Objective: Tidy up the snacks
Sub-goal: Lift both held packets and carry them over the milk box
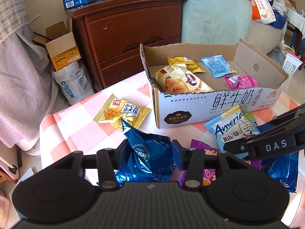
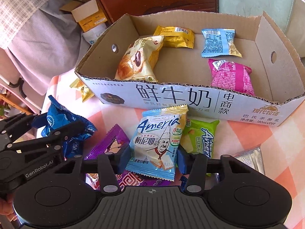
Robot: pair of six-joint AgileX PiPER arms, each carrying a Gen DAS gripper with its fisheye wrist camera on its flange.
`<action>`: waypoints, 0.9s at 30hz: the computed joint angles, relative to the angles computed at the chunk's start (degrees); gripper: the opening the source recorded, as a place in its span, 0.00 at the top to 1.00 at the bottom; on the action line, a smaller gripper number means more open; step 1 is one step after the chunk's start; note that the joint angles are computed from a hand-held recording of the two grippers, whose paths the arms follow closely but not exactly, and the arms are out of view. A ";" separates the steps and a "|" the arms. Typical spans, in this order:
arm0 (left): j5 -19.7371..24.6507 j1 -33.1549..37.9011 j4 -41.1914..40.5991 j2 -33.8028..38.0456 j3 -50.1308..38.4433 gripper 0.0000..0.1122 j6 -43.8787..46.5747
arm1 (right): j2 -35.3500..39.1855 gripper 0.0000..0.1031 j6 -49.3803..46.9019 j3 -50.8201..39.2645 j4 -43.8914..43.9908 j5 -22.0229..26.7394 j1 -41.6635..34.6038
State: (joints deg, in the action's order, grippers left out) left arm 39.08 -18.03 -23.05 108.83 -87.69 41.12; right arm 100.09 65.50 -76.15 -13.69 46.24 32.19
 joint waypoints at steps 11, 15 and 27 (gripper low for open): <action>-1.01 1.59 -1.05 -2.34 0.88 0.60 -0.83 | -3.77 0.75 0.98 4.70 -5.06 -4.69 1.70; -0.80 1.91 -1.06 -2.41 0.42 0.60 -1.17 | -6.37 0.81 0.84 7.10 -4.73 -7.16 1.20; -1.50 2.45 -2.43 -3.47 0.80 0.60 -0.51 | -9.28 0.88 0.38 9.72 -4.62 -10.84 0.38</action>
State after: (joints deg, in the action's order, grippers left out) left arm 37.58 -15.58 -25.48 105.36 -86.89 40.60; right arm 90.81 65.87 -66.43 -18.30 35.40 32.57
